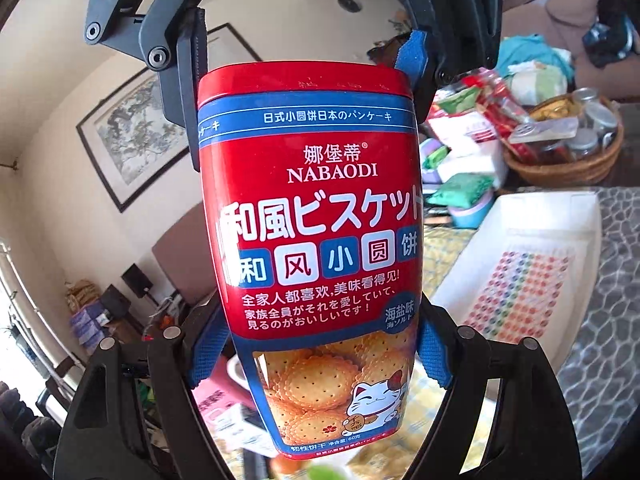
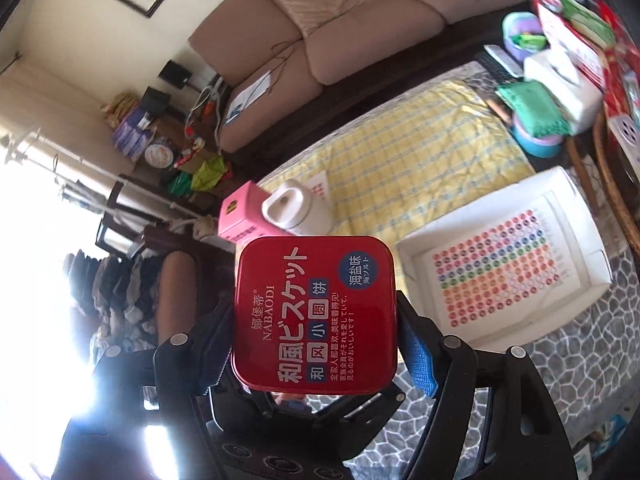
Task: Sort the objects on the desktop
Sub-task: 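Carry the red biscuit tin over to the white tray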
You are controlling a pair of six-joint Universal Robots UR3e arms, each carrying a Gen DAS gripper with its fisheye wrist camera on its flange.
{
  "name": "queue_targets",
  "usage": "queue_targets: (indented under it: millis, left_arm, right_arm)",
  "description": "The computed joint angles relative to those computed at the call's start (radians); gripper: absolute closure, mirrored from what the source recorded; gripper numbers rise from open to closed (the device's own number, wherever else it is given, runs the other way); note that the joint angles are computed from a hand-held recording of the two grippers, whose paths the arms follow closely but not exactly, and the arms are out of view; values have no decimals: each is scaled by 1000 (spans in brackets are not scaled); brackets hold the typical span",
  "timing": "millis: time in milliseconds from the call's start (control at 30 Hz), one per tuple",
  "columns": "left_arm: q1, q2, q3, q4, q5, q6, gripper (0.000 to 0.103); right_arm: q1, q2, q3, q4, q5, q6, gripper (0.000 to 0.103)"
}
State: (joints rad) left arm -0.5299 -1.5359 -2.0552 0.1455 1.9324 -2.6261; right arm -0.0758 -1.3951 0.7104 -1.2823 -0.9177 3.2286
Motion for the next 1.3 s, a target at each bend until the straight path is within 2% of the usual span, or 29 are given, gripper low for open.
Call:
queue_targets:
  millis: [33,100,133,233,333,467,567,667,733,800,867,967,1167,1233,1300]
  left_arm:
    - [-49,-51,80,-69,15,-47,25]
    - [-102,-131,231,-233,-13,-158,25]
    - [-114,-168,305,-316,-47,-216,25]
    - [-118,-292,524,-539,-172,-375,25]
    - [-83,-408,710,-716,-335,-511,25]
    - [-40,-569,946,-894,-502,-648,25]
    - [-24,-657,1023,-948,-565,-700,25]
    - [-13,-765,1162,-1051,-618,-759,25]
    - [8,-825,1236,-1110,-687,-816,25]
    - [29,-886,1319,-1175,-751,-858,25]
    - [37,-946,1417,-1240,-776,-875,25]
    - [42,-1012,1510,-1277,-803,-907,26]
    - [62,-1079,1556,-1285,-899,-1001,27]
    - [65,-1085,1520,-1228,-942,-1054,27]
    - [89,-1053,1411,-1094,-1020,-1132,27]
  right_arm:
    - [-63,-24,38,24,28,-43,18]
    - [-168,-51,104,50,57,-118,16]
    - [-218,-50,128,69,82,-153,13]
    - [-337,-29,201,75,134,-226,13]
    - [-395,29,242,36,142,-273,12]
    - [-449,114,315,-41,151,-299,12]
    - [-489,161,385,-116,181,-295,9]
    - [-508,215,391,-125,176,-303,9]
    - [-526,227,410,-133,187,-316,9]
    - [-547,229,420,-112,203,-358,10]
    - [-568,222,428,-76,215,-406,10]
    - [-604,190,454,-54,219,-459,10]
    - [-645,138,488,-18,207,-516,10]
    - [-651,132,501,-26,198,-504,10]
    - [-655,119,523,-33,209,-506,10]
